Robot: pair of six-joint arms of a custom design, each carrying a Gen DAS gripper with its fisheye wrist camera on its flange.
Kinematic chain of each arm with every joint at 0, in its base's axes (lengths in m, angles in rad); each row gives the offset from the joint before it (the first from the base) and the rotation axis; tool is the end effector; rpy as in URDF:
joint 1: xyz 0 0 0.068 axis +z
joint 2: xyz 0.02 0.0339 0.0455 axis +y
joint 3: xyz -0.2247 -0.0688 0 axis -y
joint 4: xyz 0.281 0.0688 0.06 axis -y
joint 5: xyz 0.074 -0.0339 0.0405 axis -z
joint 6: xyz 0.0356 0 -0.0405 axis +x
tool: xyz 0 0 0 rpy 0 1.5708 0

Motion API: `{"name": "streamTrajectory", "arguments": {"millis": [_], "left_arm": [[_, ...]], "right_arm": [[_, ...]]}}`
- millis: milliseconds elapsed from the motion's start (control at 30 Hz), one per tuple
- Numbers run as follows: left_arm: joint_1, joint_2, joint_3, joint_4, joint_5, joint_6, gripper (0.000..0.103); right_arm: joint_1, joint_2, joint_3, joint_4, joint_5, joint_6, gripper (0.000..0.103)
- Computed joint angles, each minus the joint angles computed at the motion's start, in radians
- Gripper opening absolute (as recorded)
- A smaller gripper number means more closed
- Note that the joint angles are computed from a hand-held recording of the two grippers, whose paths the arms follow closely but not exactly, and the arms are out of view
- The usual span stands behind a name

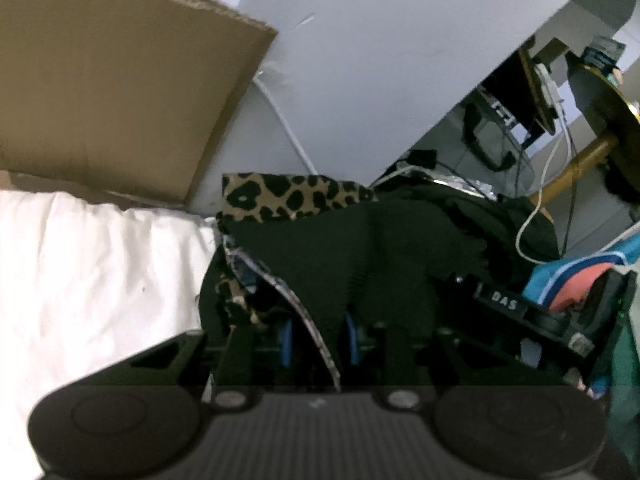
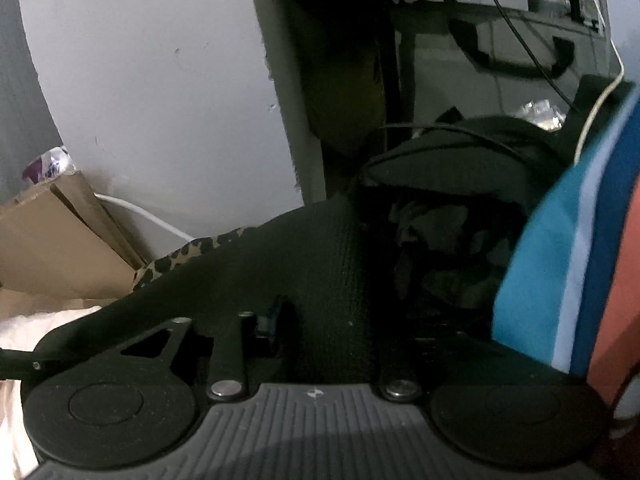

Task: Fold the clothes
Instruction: 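Lower the folded garment onto the leopard-print pile with both grippers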

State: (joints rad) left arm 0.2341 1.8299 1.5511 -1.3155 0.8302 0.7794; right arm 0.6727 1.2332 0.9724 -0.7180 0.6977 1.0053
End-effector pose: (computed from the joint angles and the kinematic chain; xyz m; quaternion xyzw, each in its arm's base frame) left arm 0.3582 0.0584 0.2131 0.2418 0.8825 -0.3578 0.1863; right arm 0.2403 0.1622 0.2270 0.2471 0.8700 -0.0145 0.4264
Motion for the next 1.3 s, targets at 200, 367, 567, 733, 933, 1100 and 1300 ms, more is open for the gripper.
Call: {"name": "streamTrajectory", "arguments": {"millis": [200,367,567,733,933,1100,1300], "left_arm": [[-0.011,-0.02,-0.024,0.03,-0.001,-0.01,0.027],[-0.025,-0.025,-0.039,0.061,0.001,-0.032,0.027],[-0.023,-0.022,-0.041,0.056,-0.004,-0.004,0.027],[0.0,-0.018,-0.056,0.057,-0.008,-0.028,0.028],[-0.012,-0.038,-0.065,0.079,-0.021,-0.04,0.028],[-0.013,-0.043,-0.067,0.087,-0.023,-0.049,0.028],[-0.011,-0.049,-0.081,0.1,-0.02,-0.054,0.028]], "right_arm": [[0.015,-0.146,-0.115,0.105,-0.031,0.047,0.062],[0.014,-0.221,-0.161,0.152,-0.052,0.14,0.068],[0.049,-0.232,-0.187,0.167,-0.04,0.169,0.076],[0.007,-0.192,-0.187,0.256,-0.043,0.109,0.079],[-0.043,-0.067,-0.11,0.293,-0.05,0.033,0.086],[-0.051,-0.024,-0.069,0.3,-0.013,-0.009,0.086],[-0.079,-0.046,-0.067,0.358,-0.017,-0.079,0.08]]}}
